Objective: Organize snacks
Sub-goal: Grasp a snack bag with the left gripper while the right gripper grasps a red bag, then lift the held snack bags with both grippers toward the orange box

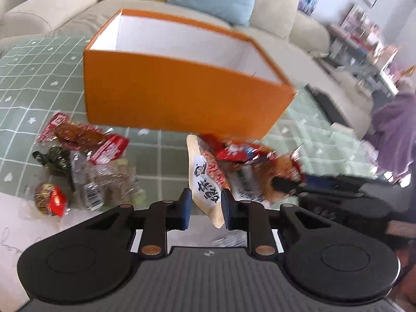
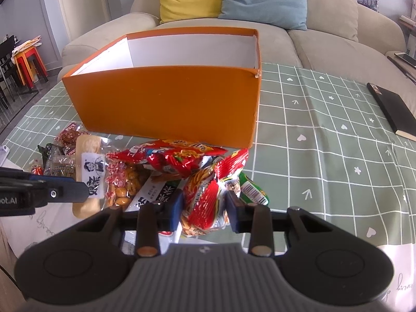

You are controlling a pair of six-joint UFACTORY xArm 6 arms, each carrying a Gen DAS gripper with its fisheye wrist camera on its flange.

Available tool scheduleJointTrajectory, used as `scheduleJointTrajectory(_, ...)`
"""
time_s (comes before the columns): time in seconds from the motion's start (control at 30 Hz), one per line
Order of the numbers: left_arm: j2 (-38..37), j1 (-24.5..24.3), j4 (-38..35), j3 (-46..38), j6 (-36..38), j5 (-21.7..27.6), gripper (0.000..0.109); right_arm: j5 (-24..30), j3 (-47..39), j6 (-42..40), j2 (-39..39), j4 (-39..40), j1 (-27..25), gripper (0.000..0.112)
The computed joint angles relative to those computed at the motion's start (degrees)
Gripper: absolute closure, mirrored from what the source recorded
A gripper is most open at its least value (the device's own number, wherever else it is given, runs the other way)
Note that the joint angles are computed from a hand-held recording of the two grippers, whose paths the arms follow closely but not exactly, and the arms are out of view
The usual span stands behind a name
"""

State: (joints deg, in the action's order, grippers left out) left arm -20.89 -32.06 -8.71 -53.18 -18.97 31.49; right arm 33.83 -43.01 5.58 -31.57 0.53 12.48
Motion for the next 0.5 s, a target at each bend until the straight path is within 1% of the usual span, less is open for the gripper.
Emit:
scheduleJointTrajectory(0.07,-1.1,-0.1,-6.1,1.3,3.5,-3.0,0.083,-0.1,0.1,0.3,-0.1,-0.2,-0.1,0.079)
scheduleJointTrajectory(0.1,-1.4,-0.1,-7.8,1.4,4.7,-3.5,0.083,0.0,0.0,0.1,0.0,0.2,-0.2,0.079)
scheduleJointTrajectory(0.27,1.3,-2.1,-3.3,-2.5,3.7,-2.9,0.083,0.0,-0.3,-1.3,0.1,2.4,-0.5,0.082)
scheduleJointTrajectory(0.37,3.9,-3.7,4.4,-6.6,0.7,0.7,0.087,0.1,-0.3,-2.2,0.1,3.7,-0.9,0.083)
scheduleJointTrajectory(0.47,7.6,-4.9,7.7,-11.6,0.4,7.2,0.091,0.4,-0.3,-4.2,0.0,6.6,-1.6,0.083)
scheduleJointTrajectory(0.5,8.3,-5.2,8.3,-12.3,0.4,8.3,0.091,0.6,-0.3,-4.9,0.0,7.6,-1.8,0.084)
